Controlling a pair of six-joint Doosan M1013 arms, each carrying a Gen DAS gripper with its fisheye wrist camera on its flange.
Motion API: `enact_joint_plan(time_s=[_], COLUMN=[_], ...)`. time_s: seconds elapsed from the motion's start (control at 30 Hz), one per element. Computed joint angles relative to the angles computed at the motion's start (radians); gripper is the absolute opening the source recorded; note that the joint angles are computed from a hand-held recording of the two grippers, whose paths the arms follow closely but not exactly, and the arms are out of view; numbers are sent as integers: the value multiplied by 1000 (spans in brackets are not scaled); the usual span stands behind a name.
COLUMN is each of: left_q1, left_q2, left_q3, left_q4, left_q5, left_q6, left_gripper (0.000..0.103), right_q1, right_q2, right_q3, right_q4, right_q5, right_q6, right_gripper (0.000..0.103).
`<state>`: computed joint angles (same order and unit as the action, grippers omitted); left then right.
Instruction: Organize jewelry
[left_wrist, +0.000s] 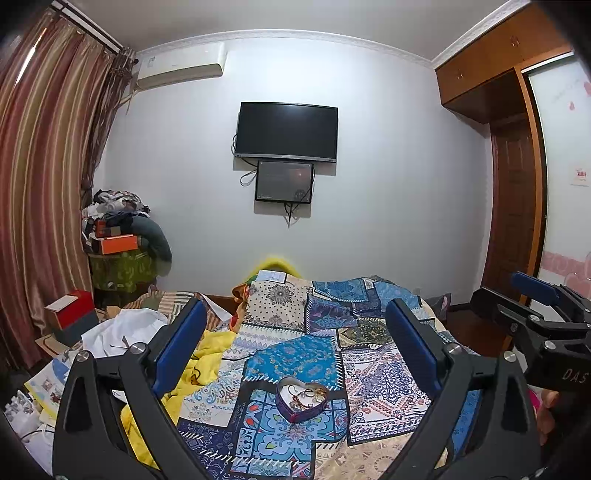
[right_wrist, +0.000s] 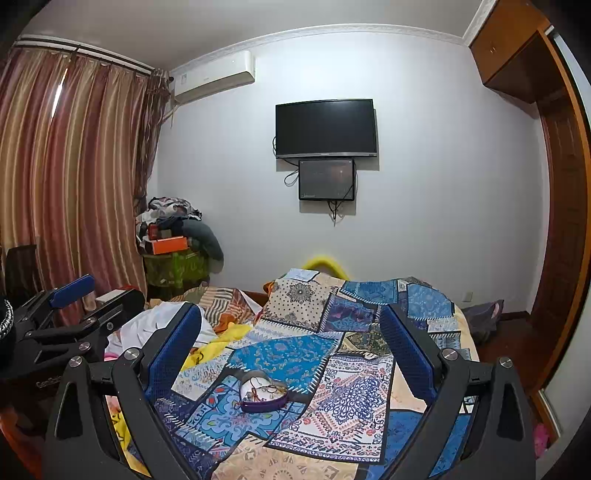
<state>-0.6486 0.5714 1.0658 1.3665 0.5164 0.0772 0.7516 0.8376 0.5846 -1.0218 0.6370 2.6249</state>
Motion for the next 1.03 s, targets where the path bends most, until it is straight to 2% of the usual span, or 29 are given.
enact_joint_plan(time_s=[0.43, 1.03], left_q1=[4, 6], left_q2=[2, -1], left_q3=[-3, -2], left_q4=[-50, -44], left_q5=[-28, -38], left_q6=[54, 55], left_gripper=[98, 98], right_q1=[-2, -3], right_q2=[0, -1], right_q3=[-6, -4], right_q4=[19, 23], right_q5=[7, 7], right_q6=[-13, -14], right_gripper=[96, 96])
